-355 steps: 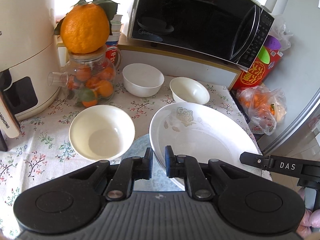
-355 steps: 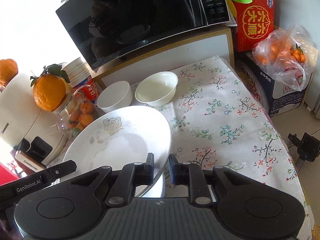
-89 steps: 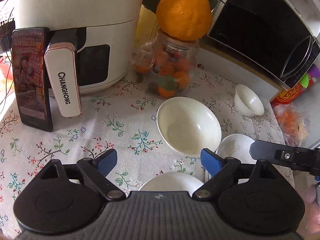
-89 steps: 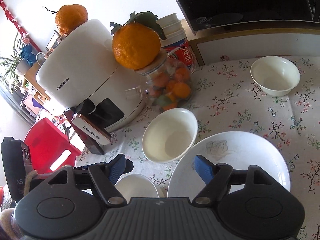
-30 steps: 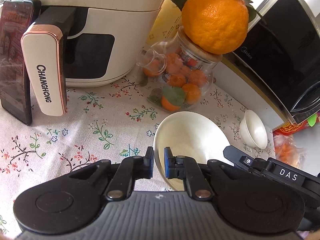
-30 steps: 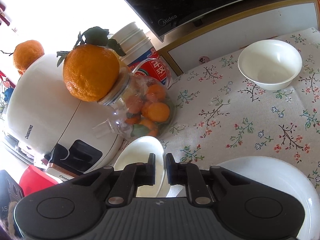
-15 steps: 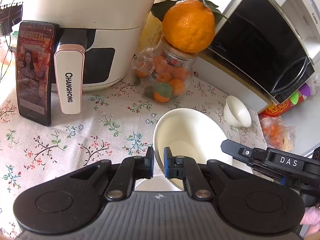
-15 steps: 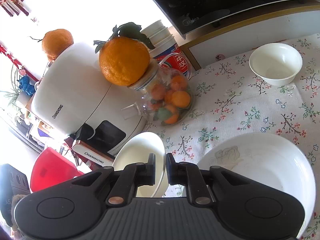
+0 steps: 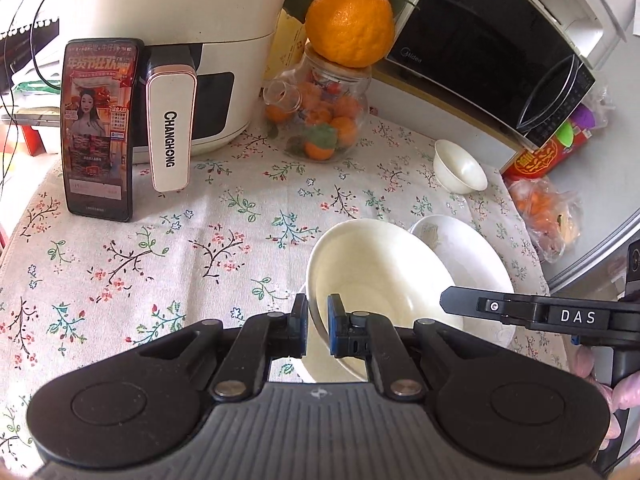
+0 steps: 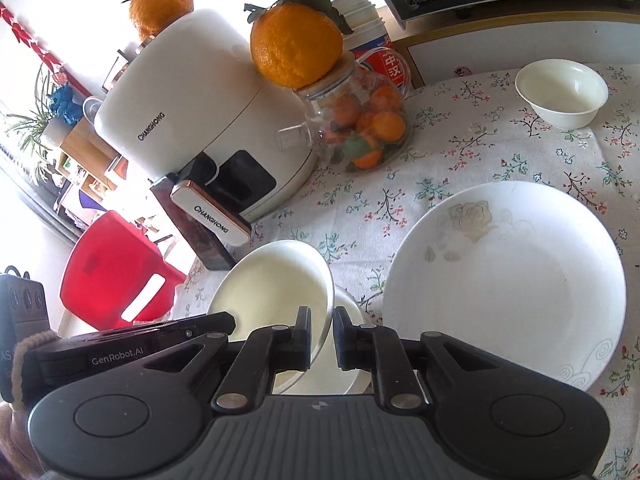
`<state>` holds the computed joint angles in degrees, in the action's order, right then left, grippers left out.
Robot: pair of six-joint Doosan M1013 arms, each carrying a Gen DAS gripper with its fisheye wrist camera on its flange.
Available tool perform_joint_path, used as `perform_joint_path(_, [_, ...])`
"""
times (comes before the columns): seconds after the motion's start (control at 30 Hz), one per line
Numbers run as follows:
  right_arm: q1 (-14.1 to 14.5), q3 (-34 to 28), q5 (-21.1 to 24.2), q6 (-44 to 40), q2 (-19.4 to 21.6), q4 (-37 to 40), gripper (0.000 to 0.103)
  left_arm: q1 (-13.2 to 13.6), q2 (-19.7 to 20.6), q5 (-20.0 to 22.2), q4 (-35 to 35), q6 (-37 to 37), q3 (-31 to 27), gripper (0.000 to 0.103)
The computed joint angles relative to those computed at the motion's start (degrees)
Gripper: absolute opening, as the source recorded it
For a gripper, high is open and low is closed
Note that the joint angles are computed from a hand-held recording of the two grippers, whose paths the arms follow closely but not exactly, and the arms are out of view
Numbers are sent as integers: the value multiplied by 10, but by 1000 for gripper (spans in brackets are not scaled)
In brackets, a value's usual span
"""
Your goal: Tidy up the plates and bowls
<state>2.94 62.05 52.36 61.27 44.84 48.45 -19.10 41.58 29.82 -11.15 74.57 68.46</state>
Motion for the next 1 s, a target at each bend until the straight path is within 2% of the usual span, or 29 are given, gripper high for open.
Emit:
perform_joint_path(0.13, [5,9,-6,-3,-5,-23,10,-2,2,12,7,6,-2,9])
perform_joint_path(0.5, [19,9,-15,5,-6,-106,10,-29,17,64,178,-40,-24,10])
perform_joint_path(0.8, [20,5,-7,13,-2,-119,11,-29,21,78,178,-31,-30,11])
perform_joint_path(0.87, [20,5,-4,11,-2,-117,15,-30,22,81,180,-32,-31,20])
perform_joint_path(0.93, [20,6,-9,12,-2,-116,18,-32,22,80,194,-44,-31,35])
perform_joint_path(1.0, [19,6,-10,15,-2,-116,29,-33,21,76,201,-47,-29,40])
